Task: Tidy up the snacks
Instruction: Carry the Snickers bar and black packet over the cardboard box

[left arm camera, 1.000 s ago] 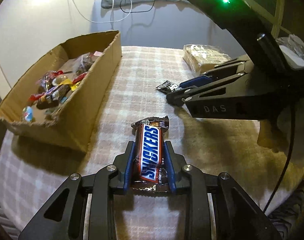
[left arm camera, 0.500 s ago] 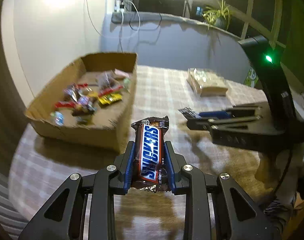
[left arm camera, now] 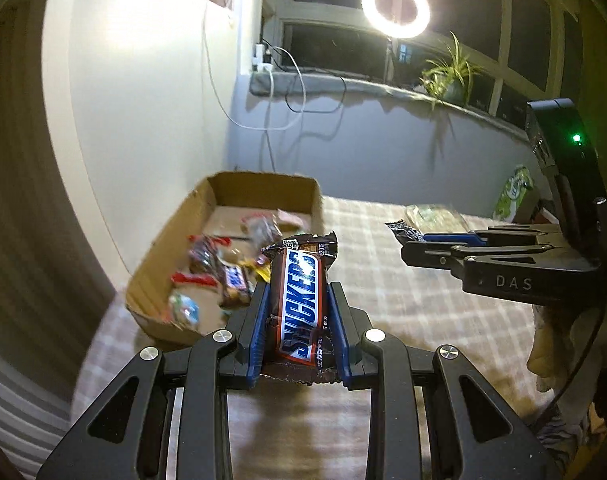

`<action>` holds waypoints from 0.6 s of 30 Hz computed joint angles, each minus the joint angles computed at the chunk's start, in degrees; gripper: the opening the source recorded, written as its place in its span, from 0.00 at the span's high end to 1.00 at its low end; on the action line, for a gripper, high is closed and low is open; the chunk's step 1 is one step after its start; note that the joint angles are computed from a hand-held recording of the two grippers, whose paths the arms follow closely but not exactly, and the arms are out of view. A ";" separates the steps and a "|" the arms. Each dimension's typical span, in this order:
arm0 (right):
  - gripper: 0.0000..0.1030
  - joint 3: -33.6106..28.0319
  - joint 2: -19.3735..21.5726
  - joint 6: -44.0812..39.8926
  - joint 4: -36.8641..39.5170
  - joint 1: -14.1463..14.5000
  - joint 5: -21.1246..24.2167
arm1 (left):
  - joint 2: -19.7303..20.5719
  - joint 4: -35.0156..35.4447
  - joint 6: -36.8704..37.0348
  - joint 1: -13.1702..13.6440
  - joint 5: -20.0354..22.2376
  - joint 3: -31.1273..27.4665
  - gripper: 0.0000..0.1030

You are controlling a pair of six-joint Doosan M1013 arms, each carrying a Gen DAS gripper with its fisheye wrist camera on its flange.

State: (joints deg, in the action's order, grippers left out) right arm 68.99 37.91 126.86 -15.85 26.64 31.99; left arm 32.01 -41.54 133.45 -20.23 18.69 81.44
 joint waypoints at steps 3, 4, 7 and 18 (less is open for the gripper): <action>0.72 -2.17 1.05 -1.16 0.76 -0.02 0.17 | 0.43 0.04 -0.38 0.50 -0.50 -0.87 0.74; 0.72 -2.61 1.27 -1.43 0.90 -0.02 0.15 | 0.66 0.21 -0.70 0.69 -0.63 -1.31 0.74; 0.72 -5.30 2.63 -2.88 1.41 -0.01 0.94 | 1.41 1.32 -2.19 1.11 -0.86 -2.57 0.74; 0.72 -17.99 9.82 -11.39 6.62 -0.26 5.87 | 4.86 10.65 -12.63 1.55 0.24 -7.59 0.74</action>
State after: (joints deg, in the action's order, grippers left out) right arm 51.00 47.73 115.47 -9.23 26.38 37.86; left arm 36.87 -30.89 120.82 -18.69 18.93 73.85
